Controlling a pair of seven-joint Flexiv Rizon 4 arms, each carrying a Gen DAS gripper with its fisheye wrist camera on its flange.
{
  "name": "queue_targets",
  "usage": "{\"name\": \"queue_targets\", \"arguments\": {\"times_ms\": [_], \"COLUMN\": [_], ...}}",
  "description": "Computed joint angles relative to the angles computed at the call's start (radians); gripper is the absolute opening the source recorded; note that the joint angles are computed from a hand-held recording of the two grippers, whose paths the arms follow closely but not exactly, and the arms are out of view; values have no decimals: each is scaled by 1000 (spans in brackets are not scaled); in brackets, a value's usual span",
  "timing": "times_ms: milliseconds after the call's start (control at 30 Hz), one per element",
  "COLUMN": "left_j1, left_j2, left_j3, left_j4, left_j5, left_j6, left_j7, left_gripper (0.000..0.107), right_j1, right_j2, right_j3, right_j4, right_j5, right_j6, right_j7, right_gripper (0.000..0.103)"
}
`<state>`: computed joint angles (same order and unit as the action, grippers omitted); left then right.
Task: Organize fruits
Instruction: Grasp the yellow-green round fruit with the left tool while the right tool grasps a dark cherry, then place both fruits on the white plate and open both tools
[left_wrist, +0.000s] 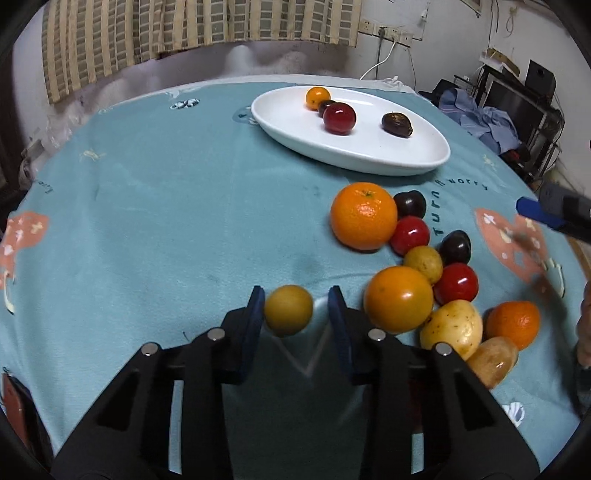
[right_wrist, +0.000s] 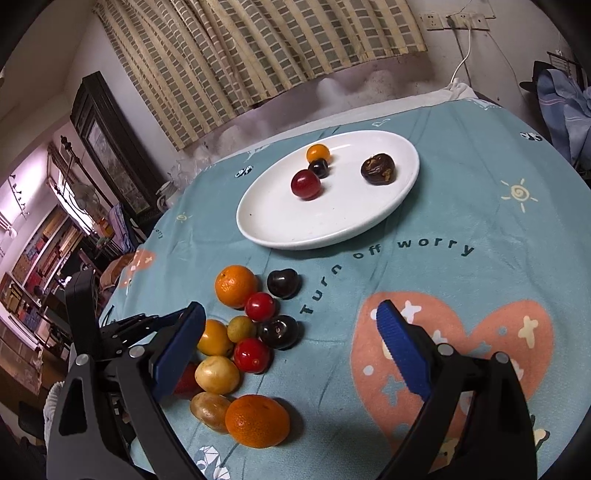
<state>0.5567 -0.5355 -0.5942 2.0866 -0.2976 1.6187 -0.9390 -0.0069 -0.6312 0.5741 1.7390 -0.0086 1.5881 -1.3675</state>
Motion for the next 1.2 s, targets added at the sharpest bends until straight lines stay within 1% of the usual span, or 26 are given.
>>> {"name": "queue_targets", "arguments": {"times_ms": [33,67,133,167,200,233,267,300,333,400,500,600,700,767,800,833,867,933,967,1033,1100,1167,1200], "left_j1": [12,21,36,36,37,41,44,40,37,27,15,-4,5,15,15,24,50,115,128,138,177,237,247], "left_j2": [-2,-4,-6,-6,-6,-7,-7,-6,-3,1,5,8,6,3,2,0,-6,-24,-28,-34,-46,-64,-66], "left_j3": [-14,-25,-42,-41,-41,-44,-46,-38,-32,-15,1,22,10,-2,-4,-16,-48,-126,-142,-151,-192,-259,-272], "left_j4": [4,5,12,15,18,19,20,19,19,17,13,4,2,3,4,8,14,29,32,32,37,37,31], "left_j5": [-1,0,4,8,13,21,28,35,41,54,67,69,55,42,38,34,30,33,45,71,94,113,122], "left_j6": [1,2,10,17,27,33,38,39,41,44,37,19,4,1,3,6,9,26,39,49,65,70,70], "left_j7": [3,4,3,-2,-8,-14,-22,-32,-40,-54,-63,-59,-46,-37,-34,-30,-24,-18,-21,-37,-59,-85,-99], "left_gripper": [34,26,26,26,26,26,26,26,26,26,26,26,26,26,26,26,26,26,26,26,26,26,26], "right_j1": [5,-3,-43,-86,-115,-140,-161,-167,-168,-162,-128,-109,-82,-46,-36,-27,-29,-29,-23,-18,-29,-32,-32], "right_j2": [0,-6,-29,-56,-77,-97,-120,-130,-138,-138,-128,-137,-144,-132,-127,-123,-122,-118,-108,-92,-83,-60,-51], "right_j3": [-5,8,65,128,174,212,245,258,263,258,221,202,174,132,119,107,104,100,89,80,91,88,85], "right_j4": [0,-6,-25,-46,-64,-84,-106,-119,-131,-142,-156,-185,-213,-214,-214,-215,-216,-220,-214,-209,-212,-202,-200], "right_j5": [-2,-4,3,14,31,49,70,86,100,124,152,191,223,232,240,252,271,306,320,350,389,425,440], "right_j6": [-3,-16,-48,-79,-109,-141,-178,-199,-222,-243,-256,-288,-318,-310,-308,-308,-310,-309,-293,-269,-253,-224,-212], "right_j7": [0,-7,-39,-73,-101,-123,-139,-148,-156,-171,-177,-184,-189,-191,-196,-199,-205,-222,-231,-258,-298,-329,-341], "right_gripper": [94,94,93,85,80,71,68,66,60,58,58,57,51,45,43,35,32,31,31,31,31,32,32]}}
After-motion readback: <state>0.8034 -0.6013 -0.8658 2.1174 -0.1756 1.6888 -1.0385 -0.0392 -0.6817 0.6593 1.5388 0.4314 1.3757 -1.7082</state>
